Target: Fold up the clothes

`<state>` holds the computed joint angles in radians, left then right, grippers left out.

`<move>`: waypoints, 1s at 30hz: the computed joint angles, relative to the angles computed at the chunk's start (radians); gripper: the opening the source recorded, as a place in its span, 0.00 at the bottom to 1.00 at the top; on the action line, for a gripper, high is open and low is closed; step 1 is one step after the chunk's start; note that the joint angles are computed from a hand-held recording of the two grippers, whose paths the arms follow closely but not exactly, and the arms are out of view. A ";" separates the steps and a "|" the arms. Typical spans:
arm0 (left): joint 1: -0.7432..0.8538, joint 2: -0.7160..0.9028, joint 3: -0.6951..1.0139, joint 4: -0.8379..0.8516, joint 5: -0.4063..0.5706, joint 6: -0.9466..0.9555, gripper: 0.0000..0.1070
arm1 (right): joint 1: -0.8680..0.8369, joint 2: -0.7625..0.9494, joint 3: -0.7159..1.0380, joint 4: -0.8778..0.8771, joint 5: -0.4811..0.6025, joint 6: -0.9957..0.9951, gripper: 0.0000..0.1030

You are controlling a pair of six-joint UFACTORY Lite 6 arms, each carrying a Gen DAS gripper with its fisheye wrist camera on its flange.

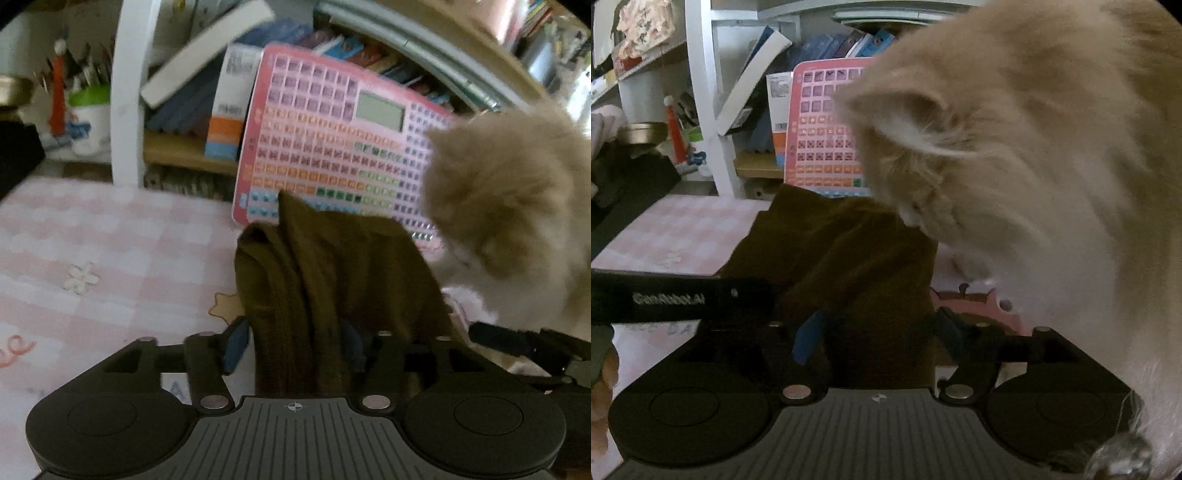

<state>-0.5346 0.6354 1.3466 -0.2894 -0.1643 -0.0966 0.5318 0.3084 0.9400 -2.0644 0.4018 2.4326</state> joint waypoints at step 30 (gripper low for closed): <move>-0.364 -0.607 -0.738 -0.911 -0.277 0.712 0.92 | 0.596 -0.394 -0.454 0.689 0.379 -0.092 0.89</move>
<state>-0.8986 0.0283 0.6084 -1.2004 -0.4414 0.6149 1.1277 -0.0851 0.4862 -1.3751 0.7812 2.3405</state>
